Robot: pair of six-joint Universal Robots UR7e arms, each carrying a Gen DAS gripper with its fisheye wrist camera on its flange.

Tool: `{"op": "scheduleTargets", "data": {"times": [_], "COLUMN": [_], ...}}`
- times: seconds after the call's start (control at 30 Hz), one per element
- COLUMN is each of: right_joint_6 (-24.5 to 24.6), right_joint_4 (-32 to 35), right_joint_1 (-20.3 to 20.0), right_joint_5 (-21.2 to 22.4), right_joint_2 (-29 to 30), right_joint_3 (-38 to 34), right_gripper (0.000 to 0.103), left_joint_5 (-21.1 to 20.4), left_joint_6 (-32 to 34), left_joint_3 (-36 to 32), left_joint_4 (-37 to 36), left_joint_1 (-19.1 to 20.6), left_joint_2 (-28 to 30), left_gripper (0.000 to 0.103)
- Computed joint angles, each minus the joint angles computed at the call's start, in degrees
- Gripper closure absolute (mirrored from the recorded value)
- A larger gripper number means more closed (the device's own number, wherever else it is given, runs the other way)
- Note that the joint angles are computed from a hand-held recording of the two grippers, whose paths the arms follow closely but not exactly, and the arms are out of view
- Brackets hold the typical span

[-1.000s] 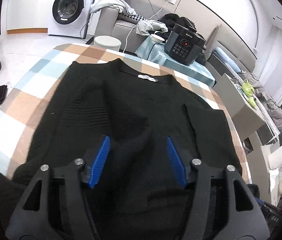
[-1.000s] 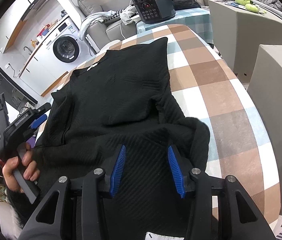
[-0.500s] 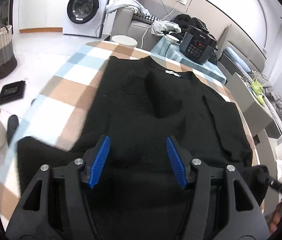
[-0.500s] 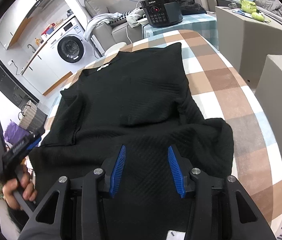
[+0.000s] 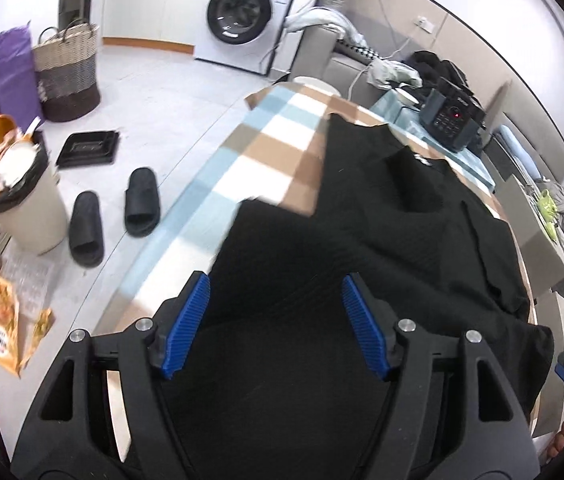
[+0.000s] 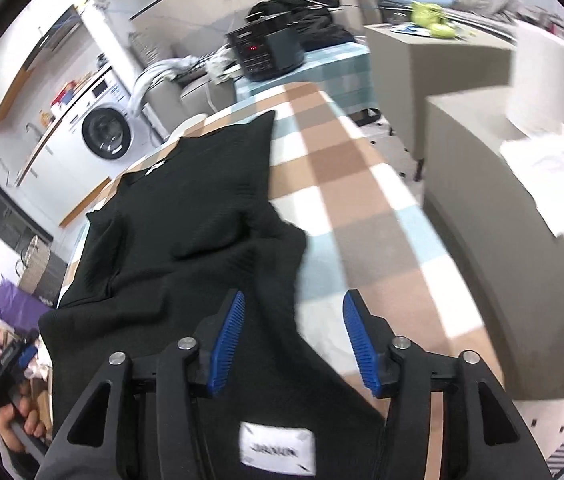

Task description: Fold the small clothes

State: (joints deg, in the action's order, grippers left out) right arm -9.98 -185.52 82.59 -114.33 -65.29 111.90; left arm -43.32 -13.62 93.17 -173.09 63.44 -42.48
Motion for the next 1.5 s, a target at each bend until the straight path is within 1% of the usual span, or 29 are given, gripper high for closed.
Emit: {"op": "scheduleTargets", "data": {"times": [0.1, 0.2, 0.3, 0.47, 0.6, 0.8, 0.87, 0.9, 0.93, 0.97, 1.0, 1.03, 1.07, 1.1, 1.17, 1.2, 1.27, 1.37, 1.43, 1.5], "right_joint_6": [-0.56, -3.37, -4.67, -5.63, -6.00, -6.27, -6.82, -7.29, -8.02, -8.56, -9.83, -10.63, -12.07, -13.49, -14.10, -13.63, -13.27, -11.68, -11.75, -11.63], "right_joint_4": [-0.78, -1.29, -0.34, 0.08, -0.39, -0.37, -0.96, -1.69, -1.85, -1.94, -2.38, -2.95, -4.01, -4.64, -5.77, -7.12, -9.73, -13.29, -16.49, -17.96], "right_joint_1": [-1.76, -2.82, -3.56, -4.11, -4.22, -4.21, -4.15, -4.02, -3.94, -3.87, -3.66, -3.48, -3.31, -3.15, -2.83, -2.95, -2.78, -3.12, -2.92, -2.66], "right_joint_5": [2.07, 2.97, 4.38, 4.50, 3.85, 2.86, 2.99, 2.97, 3.42, 3.66, 4.05, 3.95, 4.20, 4.76, 5.07, 6.26, 5.95, 7.48, 8.36, 9.22], "right_joint_2": [-2.08, -2.91, -2.97, -2.12, -1.52, -0.62, -0.28, 0.06, 0.29, 0.50, 0.98, 1.32, 1.77, 2.04, 1.92, 1.25, 0.35, -2.27, -3.48, -4.94], "right_joint_3": [2.95, 5.03, 5.96, 6.46, 6.52, 5.75, 5.62, 5.57, 5.44, 5.31, 5.08, 5.02, 5.02, 5.06, 5.48, 6.22, 7.20, 9.25, 10.78, 12.09], "right_gripper": [0.050, 0.050, 0.050, 0.050, 0.050, 0.050, 0.050, 0.050, 0.054, 0.060, 0.073, 0.086, 0.094, 0.098, 0.099, 0.099, 0.099, 0.099, 0.099, 0.099], "left_joint_5": [0.87, 1.69, 2.38, 3.24, 3.71, 4.18, 3.86, 3.49, 3.04, 2.07, 0.57, 0.07, -0.06, -0.09, 0.20, 0.07, 0.13, 0.39, 0.89, 1.40], "left_joint_6": [-1.35, -2.55, -3.87, -3.98, -3.16, 0.22, 0.97, 1.52, 1.63, 1.78, 2.04, 2.27, 2.61, 2.95, 3.94, 4.20, 4.42, 5.06, 5.33, 5.84], "left_joint_3": [3.88, 7.22, 9.09, 9.19, 7.19, 5.20, 4.97, 5.01, 4.96, 5.06, 5.56, 5.89, 6.41, 7.18, 8.71, 9.71, 11.60, 14.63, 17.04, 19.77], "left_joint_4": [-0.20, 0.41, 0.83, 2.02, 3.17, 1.60, 0.12, -0.94, -1.17, -1.59, -2.63, -3.73, -5.36, -6.51, -9.93, -11.41, -13.92, -17.58, -20.33, -23.36], "left_joint_1": [0.03, 0.10, 0.34, 0.73, 1.06, 0.83, 0.86, 0.90, 1.02, 1.23, 1.45, 1.48, 1.30, 1.03, 0.30, -0.04, -0.99, -2.81, -4.51, -6.13], "left_joint_2": [-2.10, -3.73, -4.29, -3.27, -1.26, 1.17, 1.59, 1.71, 1.74, 1.59, 1.23, 1.10, 1.00, 0.63, 0.08, -0.41, -1.39, -2.88, -3.86, -5.12], "left_gripper": [0.037, 0.037, 0.037, 0.037, 0.037, 0.037, 0.052, 0.069, 0.086, 0.094, 0.098, 0.098, 0.098, 0.098, 0.098, 0.098, 0.098, 0.099, 0.099, 0.099]}}
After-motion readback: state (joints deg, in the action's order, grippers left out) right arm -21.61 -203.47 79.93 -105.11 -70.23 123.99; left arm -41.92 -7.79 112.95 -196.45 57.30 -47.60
